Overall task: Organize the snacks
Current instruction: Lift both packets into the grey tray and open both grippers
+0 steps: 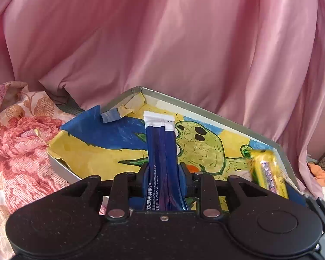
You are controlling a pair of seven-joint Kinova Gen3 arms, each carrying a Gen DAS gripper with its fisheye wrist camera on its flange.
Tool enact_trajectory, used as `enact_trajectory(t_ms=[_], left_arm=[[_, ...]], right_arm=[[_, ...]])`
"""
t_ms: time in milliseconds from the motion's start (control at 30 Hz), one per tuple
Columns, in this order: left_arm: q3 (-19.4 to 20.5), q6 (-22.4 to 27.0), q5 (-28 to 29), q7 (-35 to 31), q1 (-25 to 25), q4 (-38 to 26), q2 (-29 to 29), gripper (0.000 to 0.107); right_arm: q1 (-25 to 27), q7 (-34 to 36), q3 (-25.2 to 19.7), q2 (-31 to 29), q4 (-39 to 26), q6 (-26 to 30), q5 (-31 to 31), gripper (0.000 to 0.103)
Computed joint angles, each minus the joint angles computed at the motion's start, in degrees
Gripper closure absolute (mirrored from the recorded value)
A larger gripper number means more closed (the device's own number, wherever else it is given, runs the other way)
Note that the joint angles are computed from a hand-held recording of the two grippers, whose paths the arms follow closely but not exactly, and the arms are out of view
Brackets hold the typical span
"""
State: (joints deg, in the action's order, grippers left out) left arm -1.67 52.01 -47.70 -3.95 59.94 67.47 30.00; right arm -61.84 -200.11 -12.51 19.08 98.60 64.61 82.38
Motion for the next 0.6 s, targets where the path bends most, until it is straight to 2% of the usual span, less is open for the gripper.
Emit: enact_trajectory(t_ms=[133,267,333,433,500,600], left_arm=[[0.76,-1.58,2.51,0.45,-1.36,0.96,-1.0,0.074],[-0.37,0.32,0.72,3.5,0.44,1.2,-1.63,0.058],[-0.52,0.59,-0.97,5.26,1.17,2.21,-2.47,0.053],[-0.8,2.46,-5.21,9.03,3.22,3.61,-3.6,0.039],[-0.74,4.22,-9.03,11.87,4.91,4.95,-4.58,0.032],[-0.03,7.88,-14.3,14.76,7.37,6.89,-6.04,0.023]], right_arm=[[0.9,2.14,0.17,0.31,-0.9,-2.01,-1.65,0.049],[-0.06,2.38,0.17,-0.23,-0.62,-1.7,-1.18,0.047],[-0.68,1.71,0.17,-0.39,-0.48,-0.37,-0.47,0.04],[-1.98,0.47,-0.28,-1.03,0.02,2.68,0.87,0.031],[-3.1,-0.36,-0.73,-1.51,0.36,5.62,1.88,0.02],[-4.4,-2.33,-1.71,-2.32,1.09,9.52,3.48,0.013]])
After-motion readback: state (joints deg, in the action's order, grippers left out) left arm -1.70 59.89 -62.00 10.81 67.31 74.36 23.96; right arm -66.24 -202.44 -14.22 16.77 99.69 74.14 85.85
